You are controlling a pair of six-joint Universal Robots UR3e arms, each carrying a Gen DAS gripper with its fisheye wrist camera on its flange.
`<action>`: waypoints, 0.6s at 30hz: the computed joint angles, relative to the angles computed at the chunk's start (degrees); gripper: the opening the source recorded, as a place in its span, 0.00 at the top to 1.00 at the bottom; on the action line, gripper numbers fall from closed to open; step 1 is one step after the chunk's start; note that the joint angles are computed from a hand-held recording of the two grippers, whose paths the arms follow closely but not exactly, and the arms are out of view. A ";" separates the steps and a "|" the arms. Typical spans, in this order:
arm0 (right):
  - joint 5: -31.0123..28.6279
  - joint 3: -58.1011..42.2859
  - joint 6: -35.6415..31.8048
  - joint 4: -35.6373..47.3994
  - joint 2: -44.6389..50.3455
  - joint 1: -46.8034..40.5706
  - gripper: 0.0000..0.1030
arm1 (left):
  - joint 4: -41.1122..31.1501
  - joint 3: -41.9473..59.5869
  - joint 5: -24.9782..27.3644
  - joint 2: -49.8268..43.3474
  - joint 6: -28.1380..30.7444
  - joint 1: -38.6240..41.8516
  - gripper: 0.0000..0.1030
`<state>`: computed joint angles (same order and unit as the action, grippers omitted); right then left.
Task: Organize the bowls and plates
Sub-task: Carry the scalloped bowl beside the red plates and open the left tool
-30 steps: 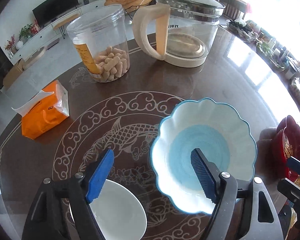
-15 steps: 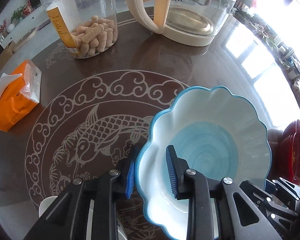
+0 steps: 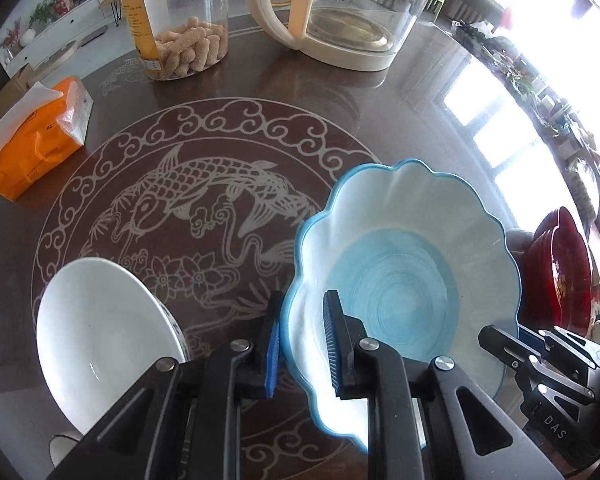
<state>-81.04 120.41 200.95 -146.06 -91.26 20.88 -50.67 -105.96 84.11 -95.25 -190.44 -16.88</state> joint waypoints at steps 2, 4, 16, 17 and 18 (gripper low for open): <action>-0.40 3.00 -1.71 0.94 -3.50 0.14 0.80 | 2.09 -4.83 0.18 2.98 -1.80 -1.49 0.82; -0.90 5.21 -2.71 2.46 -6.89 0.38 0.80 | 3.86 -9.27 1.62 6.49 -3.97 -4.02 0.82; -0.11 14.97 -4.62 9.13 -22.23 3.54 0.80 | 7.17 -24.70 8.48 22.04 -16.23 -17.79 0.82; -0.14 15.73 -4.23 8.73 -22.93 3.96 0.80 | 8.04 -25.85 8.24 23.00 -16.92 -17.85 0.82; -0.30 16.46 -3.73 8.08 -23.51 4.41 0.80 | 9.00 -27.12 8.39 24.18 -17.66 -18.01 0.82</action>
<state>-81.34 136.87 197.22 -137.99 -114.78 25.29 -41.66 -133.08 92.50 -71.07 -208.11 -34.88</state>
